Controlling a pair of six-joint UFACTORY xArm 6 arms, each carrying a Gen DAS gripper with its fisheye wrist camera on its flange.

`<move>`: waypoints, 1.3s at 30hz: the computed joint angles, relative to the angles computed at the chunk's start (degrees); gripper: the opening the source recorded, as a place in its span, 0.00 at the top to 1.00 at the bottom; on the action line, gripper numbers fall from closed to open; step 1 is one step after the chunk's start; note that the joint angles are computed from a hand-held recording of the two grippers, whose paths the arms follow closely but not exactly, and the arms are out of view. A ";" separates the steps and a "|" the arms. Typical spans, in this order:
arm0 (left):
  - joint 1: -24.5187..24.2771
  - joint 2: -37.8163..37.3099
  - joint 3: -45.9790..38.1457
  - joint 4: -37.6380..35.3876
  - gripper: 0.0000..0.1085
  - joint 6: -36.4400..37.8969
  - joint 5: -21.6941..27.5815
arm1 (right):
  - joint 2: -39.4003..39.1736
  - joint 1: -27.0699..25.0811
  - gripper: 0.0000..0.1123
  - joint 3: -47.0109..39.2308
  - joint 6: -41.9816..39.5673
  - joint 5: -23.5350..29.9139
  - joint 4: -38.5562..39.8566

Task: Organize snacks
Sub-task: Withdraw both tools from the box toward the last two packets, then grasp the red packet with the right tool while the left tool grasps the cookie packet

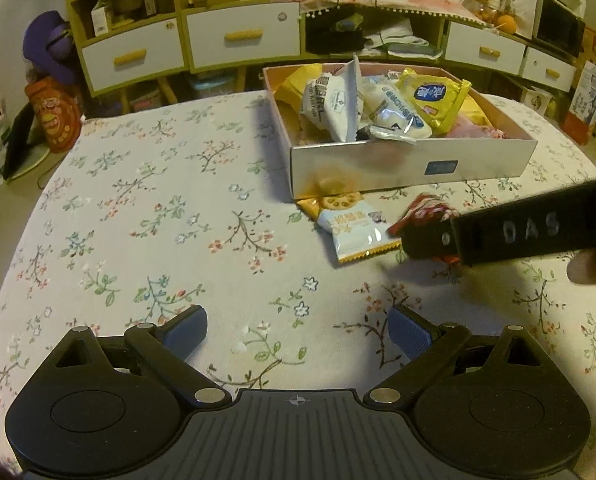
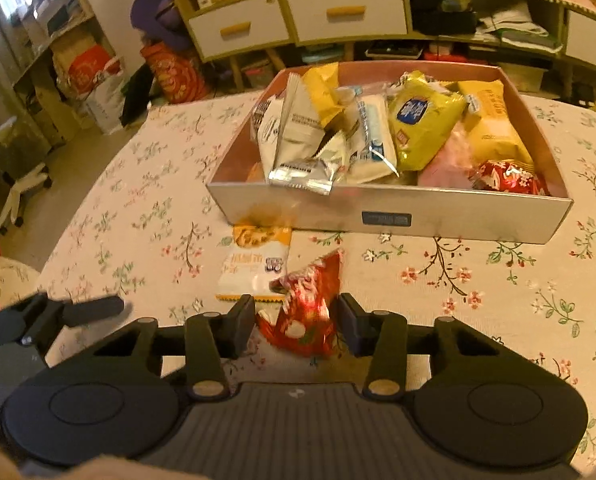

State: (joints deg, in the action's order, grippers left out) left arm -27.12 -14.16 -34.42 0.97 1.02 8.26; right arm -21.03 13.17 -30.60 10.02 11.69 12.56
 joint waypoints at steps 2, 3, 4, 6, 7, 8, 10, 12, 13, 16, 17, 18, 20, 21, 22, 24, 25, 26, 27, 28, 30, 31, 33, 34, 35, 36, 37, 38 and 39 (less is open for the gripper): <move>0.00 0.61 -0.42 1.46 0.10 -1.45 -0.32 | -0.46 -0.23 0.67 0.39 -0.07 -0.13 -1.47; -0.02 0.83 -0.59 2.01 0.10 -2.08 -0.49 | -0.81 -0.40 0.69 0.67 -0.07 -0.38 -1.95; -0.10 1.04 -0.72 2.34 0.10 -2.54 -0.71 | -1.25 -0.60 0.71 0.92 -0.80 -0.51 -1.37; -0.37 1.41 -0.96 2.28 0.10 -2.86 -1.13 | -1.85 -1.11 0.72 1.25 -1.43 -0.94 -0.47; -0.56 1.67 -1.13 1.96 0.11 -2.83 -1.42 | -2.11 -1.45 0.83 1.43 -1.38 -1.20 -0.56; -0.78 2.02 -1.41 1.25 0.11 -2.52 -1.75 | -2.50 -1.75 0.83 1.73 -2.36 -1.55 0.42; -1.06 2.88 -2.14 2.67 0.12 -4.68 -2.36 | -3.00 -2.42 0.86 2.15 -2.79 -2.24 1.39; -1.18 3.87 -2.94 5.72 0.12 -8.28 -2.91 | -3.46 -2.98 0.89 2.68 -3.79 -3.05 2.25; -1.30 4.53 -3.55 7.17 0.12 -10.17 -3.18 | -3.67 -3.23 0.90 2.94 -4.02 -3.33 2.53; -1.73 6.14 -5.22 11.32 0.14 -15.69 -3.35 | -3.90 -4.08 0.91 3.30 -3.50 -3.41 1.95; -1.75 6.67 -5.75 13.12 0.15 -17.64 -3.38 | -3.82 -4.41 0.91 3.35 -2.56 -3.28 0.72; -1.77 7.16 -6.35 15.23 0.17 -19.80 -3.27 | -3.79 -4.83 0.91 3.42 -1.68 -3.03 -0.46; -1.67 8.14 -7.63 20.92 0.19 -25.63 -2.86 | -3.70 -5.75 0.91 3.54 -0.27 -2.34 -2.11; -1.62 8.64 -8.26 23.77 0.21 -28.67 -2.75 | -3.66 -6.02 0.91 3.60 -1.04 -2.10 -1.16; -1.57 9.02 -8.74 26.11 0.23 -31.25 -2.73 | -3.66 -6.23 0.91 3.69 -2.55 -1.91 0.53; -1.58 9.93 -9.79 29.48 0.29 -35.30 -2.65 | -3.92 -6.57 0.88 3.81 -5.03 -1.23 3.42; -1.62 10.42 -10.32 30.78 0.34 -37.05 -2.59 | -4.09 -6.71 0.84 3.97 -5.61 -1.11 4.27; -1.64 10.79 -10.67 31.12 0.38 -37.68 -2.54 | -4.34 -6.86 0.82 4.11 -5.91 -0.91 4.75; -1.75 11.17 -11.09 31.58 0.45 -38.54 -2.31 | -4.52 -6.93 0.78 4.19 -6.59 -0.74 5.65; -1.83 11.48 -11.47 32.28 0.54 -39.70 -1.90 | -4.75 -6.94 0.77 4.28 -7.58 -0.62 6.90; -1.93 11.76 -12.24 34.44 0.57 -42.83 -0.65 | -5.12 -6.88 0.74 4.25 -9.90 -0.22 9.78; -2.05 11.73 -12.32 33.68 0.58 -42.47 -0.47 | -5.17 -6.65 0.71 4.26 -11.19 -0.42 11.52; -2.14 11.51 -12.29 32.75 0.58 -41.67 -0.27 | -5.55 -6.44 0.67 4.38 -14.09 -0.63 14.67; -2.17 11.30 -12.11 31.53 0.58 -40.45 -0.23 | -5.53 -6.12 0.63 4.34 -15.19 -0.89 15.91; -2.24 11.12 -11.90 29.84 0.58 -38.80 -0.21 | -5.57 -5.98 0.61 4.36 -16.34 -1.08 17.16; -2.33 10.93 -11.77 28.23 0.58 -37.32 0.03 | -5.56 -5.72 0.58 4.33 -16.78 -1.27 17.80; -2.35 10.62 -11.59 26.85 0.58 -36.10 0.37 | -5.45 -5.49 0.57 4.25 -17.07 -1.41 18.21; -2.37 10.41 -11.47 25.52 0.58 -34.91 0.66 | -5.36 -5.33 0.56 4.16 -17.26 -1.47 18.39; -2.36 10.17 -11.30 23.99 0.58 -33.51 0.87 | -5.16 -5.26 0.55 4.00 -17.28 -1.44 18.30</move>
State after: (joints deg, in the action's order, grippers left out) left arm -29.49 -3.99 -45.72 24.96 -32.50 9.13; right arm -26.18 7.91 -26.60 -7.26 10.25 30.86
